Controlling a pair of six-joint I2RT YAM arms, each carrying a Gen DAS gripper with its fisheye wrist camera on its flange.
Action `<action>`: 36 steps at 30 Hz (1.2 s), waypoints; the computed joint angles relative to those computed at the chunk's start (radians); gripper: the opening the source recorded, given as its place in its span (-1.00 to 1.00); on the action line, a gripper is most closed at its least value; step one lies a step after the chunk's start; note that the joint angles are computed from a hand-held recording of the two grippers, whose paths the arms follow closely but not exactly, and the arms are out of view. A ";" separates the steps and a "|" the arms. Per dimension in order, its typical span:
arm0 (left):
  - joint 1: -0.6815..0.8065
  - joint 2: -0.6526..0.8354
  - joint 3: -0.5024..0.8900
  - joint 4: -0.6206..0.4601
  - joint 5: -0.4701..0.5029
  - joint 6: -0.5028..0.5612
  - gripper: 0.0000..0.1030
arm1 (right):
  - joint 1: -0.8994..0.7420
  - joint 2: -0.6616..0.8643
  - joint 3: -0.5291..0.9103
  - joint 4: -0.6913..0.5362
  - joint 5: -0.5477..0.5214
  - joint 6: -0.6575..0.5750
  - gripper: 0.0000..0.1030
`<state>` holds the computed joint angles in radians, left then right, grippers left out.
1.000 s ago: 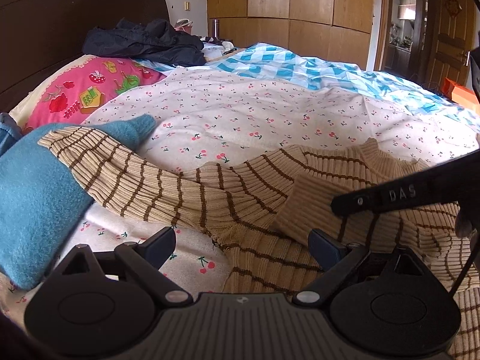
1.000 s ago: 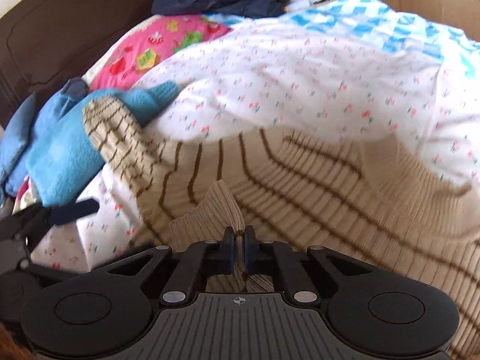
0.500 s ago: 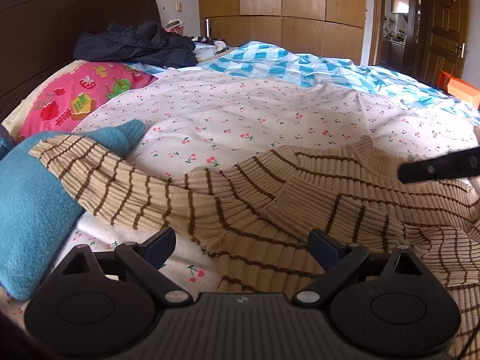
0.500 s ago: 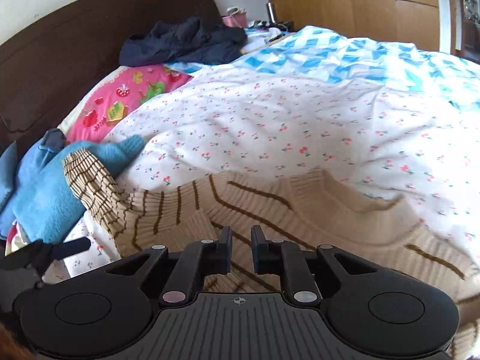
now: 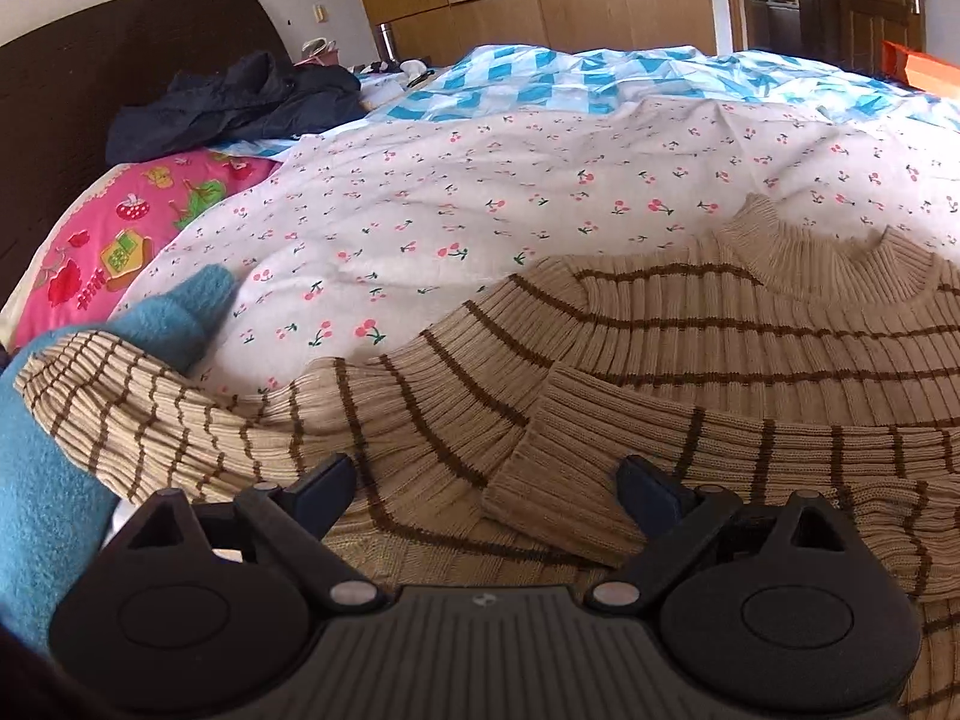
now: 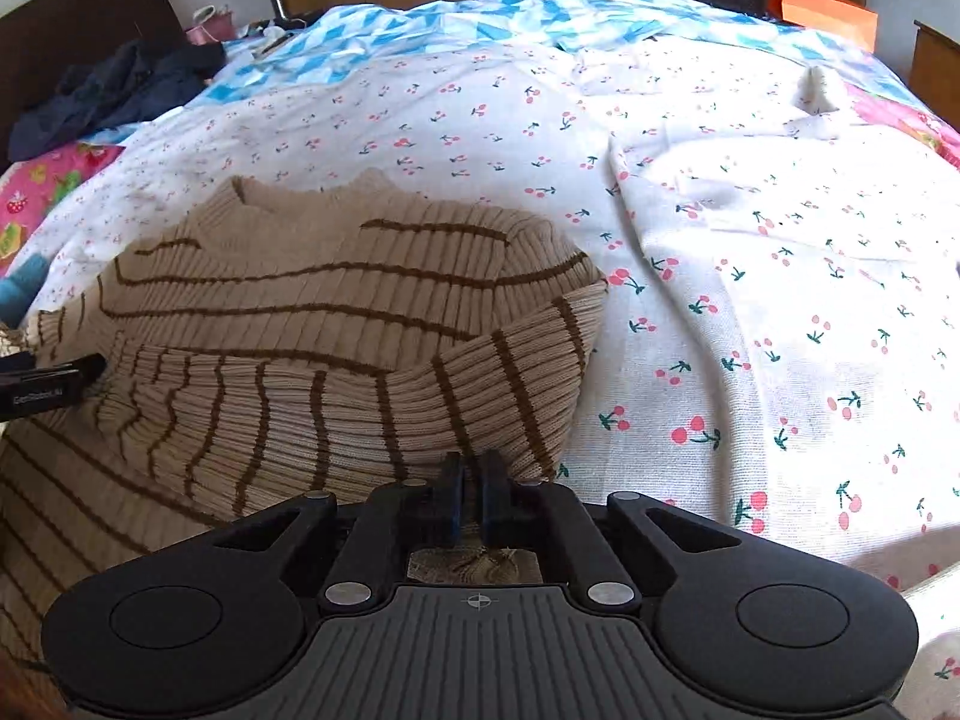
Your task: Fold small clothes
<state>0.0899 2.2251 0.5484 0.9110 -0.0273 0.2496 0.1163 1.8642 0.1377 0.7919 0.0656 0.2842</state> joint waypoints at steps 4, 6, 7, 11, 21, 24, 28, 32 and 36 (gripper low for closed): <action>0.015 -0.028 -0.022 -0.014 -0.014 -0.016 0.94 | 0.105 -0.058 -0.026 0.015 0.076 0.026 -0.68; 0.022 -0.040 -0.042 -0.004 -0.021 -0.015 0.94 | 0.180 -0.086 -0.055 0.071 0.104 0.024 -0.68; 0.027 -0.046 -0.049 -0.006 -0.022 -0.014 0.94 | 0.205 -0.085 -0.062 0.096 0.091 0.030 -0.68; 0.078 -0.120 -0.082 -0.055 0.015 -0.006 0.94 | 0.288 0.016 0.005 0.077 0.100 0.054 -0.58; 0.444 -0.257 0.066 -0.204 0.124 0.000 0.80 | 0.395 -0.115 -0.035 0.092 0.097 0.145 -0.56; 0.538 -0.198 0.238 -0.339 0.172 -0.066 0.66 | 0.452 -0.121 0.005 0.053 0.111 0.161 -0.56; 0.594 -0.081 0.462 -0.540 0.234 -0.166 0.25 | 0.517 -0.100 0.069 -0.001 0.116 0.172 -0.56; 0.589 -0.013 0.527 -0.547 0.247 -0.235 0.20 | 0.567 -0.069 0.134 -0.040 0.121 0.175 -0.56; 0.578 0.010 0.544 -0.513 0.241 -0.273 0.20 | 0.587 -0.059 0.159 -0.047 0.120 0.177 -0.56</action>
<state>0.6682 2.2347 1.0926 0.3977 0.2136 -0.0237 0.7028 1.8054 0.2969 0.7449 0.1856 0.4616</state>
